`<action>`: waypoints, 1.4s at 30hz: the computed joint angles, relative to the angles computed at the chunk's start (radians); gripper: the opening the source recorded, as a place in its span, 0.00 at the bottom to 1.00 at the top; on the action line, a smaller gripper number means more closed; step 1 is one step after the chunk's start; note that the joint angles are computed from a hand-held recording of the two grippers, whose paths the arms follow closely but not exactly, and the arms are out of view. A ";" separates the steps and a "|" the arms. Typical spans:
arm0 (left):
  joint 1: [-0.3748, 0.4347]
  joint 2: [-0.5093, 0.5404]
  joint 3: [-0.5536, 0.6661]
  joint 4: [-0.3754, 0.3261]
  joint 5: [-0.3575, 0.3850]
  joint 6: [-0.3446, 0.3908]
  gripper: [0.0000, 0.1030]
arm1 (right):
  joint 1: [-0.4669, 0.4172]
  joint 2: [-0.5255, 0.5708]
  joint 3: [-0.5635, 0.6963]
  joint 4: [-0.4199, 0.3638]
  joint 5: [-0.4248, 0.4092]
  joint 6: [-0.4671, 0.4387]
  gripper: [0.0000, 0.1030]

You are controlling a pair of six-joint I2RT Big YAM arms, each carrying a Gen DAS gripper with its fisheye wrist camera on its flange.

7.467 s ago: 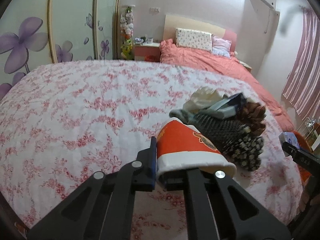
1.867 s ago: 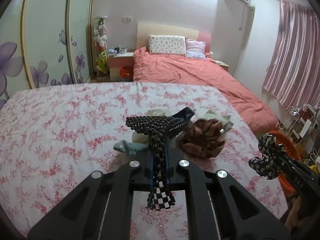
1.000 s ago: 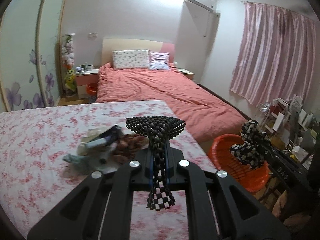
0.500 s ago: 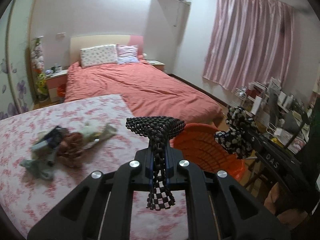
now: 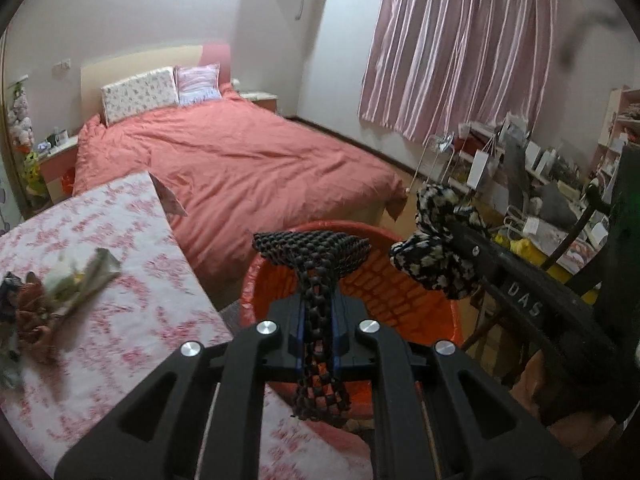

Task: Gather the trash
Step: 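Carry the checkered and floral cloths to the basket and release them, then move both open tools back over the remaining items on the table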

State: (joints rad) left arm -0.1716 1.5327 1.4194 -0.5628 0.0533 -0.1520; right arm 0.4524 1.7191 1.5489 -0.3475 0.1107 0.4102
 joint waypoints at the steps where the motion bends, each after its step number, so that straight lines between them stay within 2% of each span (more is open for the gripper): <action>1: -0.001 0.016 0.010 -0.005 -0.002 -0.001 0.21 | -0.003 0.007 0.006 -0.004 -0.001 -0.002 0.32; 2: 0.001 0.033 0.021 -0.014 -0.003 -0.002 0.24 | -0.006 0.014 0.009 -0.004 0.004 -0.006 0.41; 3: 0.003 0.045 0.027 -0.020 -0.006 -0.005 0.30 | -0.006 0.015 0.008 -0.005 0.009 -0.009 0.45; 5: 0.012 0.064 0.033 -0.028 -0.003 -0.010 0.35 | -0.007 0.021 0.012 -0.019 0.016 -0.009 0.46; 7: 0.020 0.068 0.030 -0.030 -0.004 -0.010 0.41 | -0.013 0.021 0.009 -0.023 0.014 -0.002 0.54; 9: 0.030 0.066 0.019 -0.028 -0.013 -0.004 0.48 | -0.008 0.014 -0.005 -0.020 0.032 0.000 0.67; 10: 0.029 0.062 0.015 -0.028 -0.027 -0.003 0.54 | -0.001 0.011 -0.007 -0.023 0.049 -0.006 0.71; 12: 0.039 0.044 -0.010 -0.020 -0.070 0.009 0.64 | 0.008 0.011 -0.002 -0.031 0.078 -0.022 0.87; 13: 0.045 0.032 -0.025 -0.013 -0.090 0.014 0.70 | 0.015 0.013 0.004 -0.034 0.099 -0.035 0.89; 15: 0.055 0.011 -0.050 -0.004 -0.124 0.027 0.76 | 0.029 0.011 0.005 -0.029 0.141 -0.065 0.95; 19: 0.092 -0.050 -0.121 0.021 -0.184 0.051 0.83 | 0.068 0.011 0.012 -0.027 0.215 -0.122 0.97; 23: 0.162 -0.120 -0.195 0.031 -0.217 0.060 0.85 | 0.110 0.016 0.024 -0.036 0.265 -0.150 0.98; 28: 0.259 -0.200 -0.279 0.043 -0.244 0.059 0.85 | 0.152 0.040 0.060 -0.067 0.262 -0.156 0.98; 31: 0.340 -0.231 -0.315 0.043 -0.248 0.052 0.85 | 0.192 0.063 0.089 -0.083 0.277 -0.203 0.98; 37: 0.490 -0.226 -0.333 0.020 -0.259 0.001 0.85 | 0.252 0.093 0.122 -0.080 0.245 -0.280 0.98; 42: 0.557 -0.169 -0.303 -0.023 -0.196 -0.050 0.85 | 0.280 0.107 0.145 -0.105 0.201 -0.295 0.98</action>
State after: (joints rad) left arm 0.3853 1.3635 1.1166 -0.5861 -0.1430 -0.2017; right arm 0.7325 1.8258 1.6942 -0.4521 0.3114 0.1152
